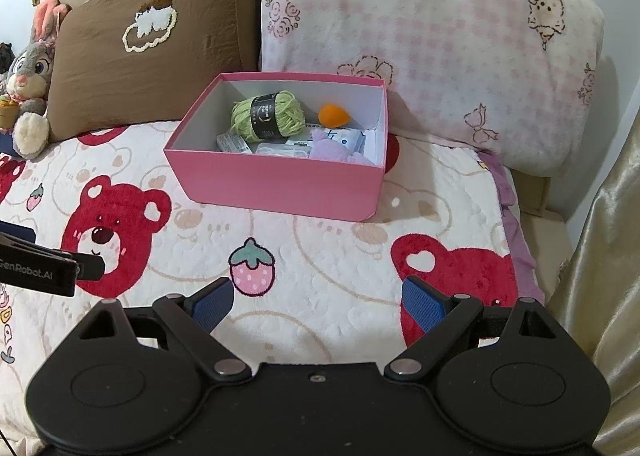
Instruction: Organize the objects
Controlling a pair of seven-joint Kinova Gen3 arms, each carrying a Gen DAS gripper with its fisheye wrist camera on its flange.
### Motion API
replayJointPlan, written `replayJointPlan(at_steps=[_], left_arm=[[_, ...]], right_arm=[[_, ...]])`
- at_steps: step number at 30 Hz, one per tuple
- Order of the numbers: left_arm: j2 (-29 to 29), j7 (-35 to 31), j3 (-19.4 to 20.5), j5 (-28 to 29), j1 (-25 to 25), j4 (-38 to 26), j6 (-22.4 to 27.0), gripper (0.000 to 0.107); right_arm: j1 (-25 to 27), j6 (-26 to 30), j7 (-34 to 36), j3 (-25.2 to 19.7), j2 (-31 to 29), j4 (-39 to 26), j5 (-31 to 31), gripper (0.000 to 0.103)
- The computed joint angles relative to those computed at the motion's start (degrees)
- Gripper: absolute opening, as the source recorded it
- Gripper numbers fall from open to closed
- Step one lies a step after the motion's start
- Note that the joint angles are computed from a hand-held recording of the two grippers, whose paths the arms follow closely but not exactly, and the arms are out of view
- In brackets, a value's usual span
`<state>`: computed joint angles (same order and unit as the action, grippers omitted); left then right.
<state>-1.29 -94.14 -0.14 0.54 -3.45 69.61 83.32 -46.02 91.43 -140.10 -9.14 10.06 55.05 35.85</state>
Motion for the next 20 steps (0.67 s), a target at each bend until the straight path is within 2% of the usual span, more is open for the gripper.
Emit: replayJointPlan(at_steps=[20], left_arm=[[0.0,-1.0,0.1,-0.4,0.1,0.4,0.1,0.103]], right_arm=[[0.3,0.3,0.8,0.2,0.2,0.1,-0.6,0.093]])
